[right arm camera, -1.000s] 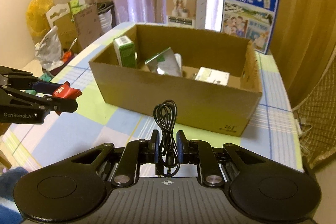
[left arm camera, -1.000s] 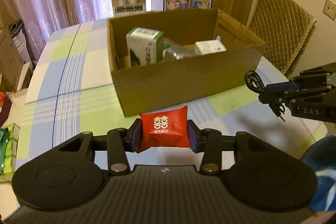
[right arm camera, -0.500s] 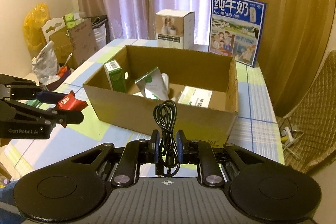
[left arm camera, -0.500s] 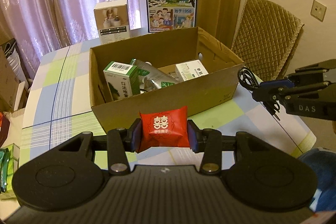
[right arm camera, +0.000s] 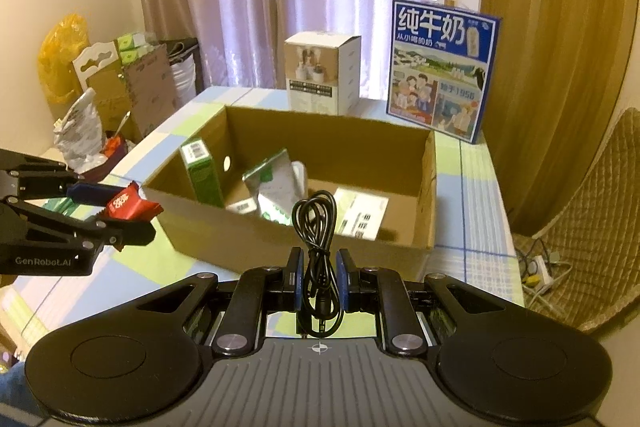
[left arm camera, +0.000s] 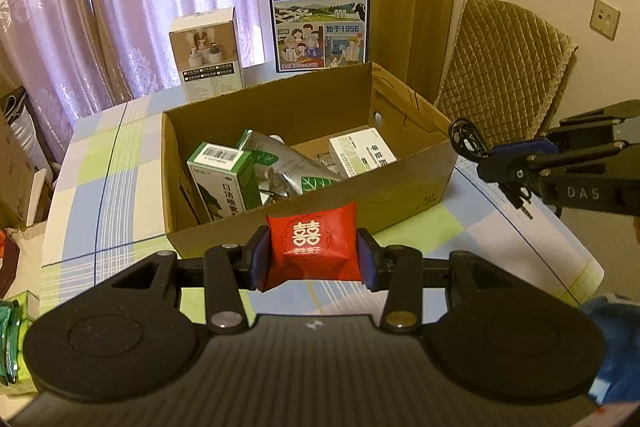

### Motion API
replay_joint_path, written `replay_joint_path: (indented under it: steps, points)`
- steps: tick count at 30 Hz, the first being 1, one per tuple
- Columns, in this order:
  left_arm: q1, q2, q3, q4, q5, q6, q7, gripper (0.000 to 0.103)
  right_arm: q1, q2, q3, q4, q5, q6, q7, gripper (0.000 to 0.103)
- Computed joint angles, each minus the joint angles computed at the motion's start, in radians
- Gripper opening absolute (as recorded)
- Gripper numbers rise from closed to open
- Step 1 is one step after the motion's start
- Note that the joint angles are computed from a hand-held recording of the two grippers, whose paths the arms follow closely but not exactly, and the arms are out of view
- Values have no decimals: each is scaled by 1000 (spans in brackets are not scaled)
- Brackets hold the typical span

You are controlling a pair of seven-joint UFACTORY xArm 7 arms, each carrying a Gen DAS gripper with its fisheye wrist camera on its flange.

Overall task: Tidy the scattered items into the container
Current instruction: 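Lift and carry the cable and candy packet over the cardboard box, then lower into the box and open both grippers to release cable and candy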

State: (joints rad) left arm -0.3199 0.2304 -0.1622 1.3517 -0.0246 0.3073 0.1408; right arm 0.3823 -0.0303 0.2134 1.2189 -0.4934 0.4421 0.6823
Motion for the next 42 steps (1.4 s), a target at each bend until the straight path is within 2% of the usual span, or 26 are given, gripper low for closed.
replay_joint_path:
  steps: [16, 30, 32, 34, 37, 42]
  points:
    - [-4, 157, 7, 230, 8, 53, 12, 39, 19, 143, -59, 193, 65, 12, -125, 14]
    - [-15, 375, 21, 537, 10, 137, 24, 39, 49, 277, -114, 341, 104, 29, -174, 14]
    - [-10, 415, 12, 587, -5, 144, 37, 40, 52, 295, -120, 360, 112, 31, -179, 14]
    - [-17, 461, 21, 649, -8, 166, 30, 48, 53, 309, -125, 373, 123, 30, -183, 14]
    - [-33, 470, 51, 647, 11, 140, 4, 52, 55, 320, -132, 375, 135, 25, -186, 14]
    - [-11, 403, 42, 522, 8, 67, 8, 52, 55, 342, -134, 384, 164, 22, -196, 14]
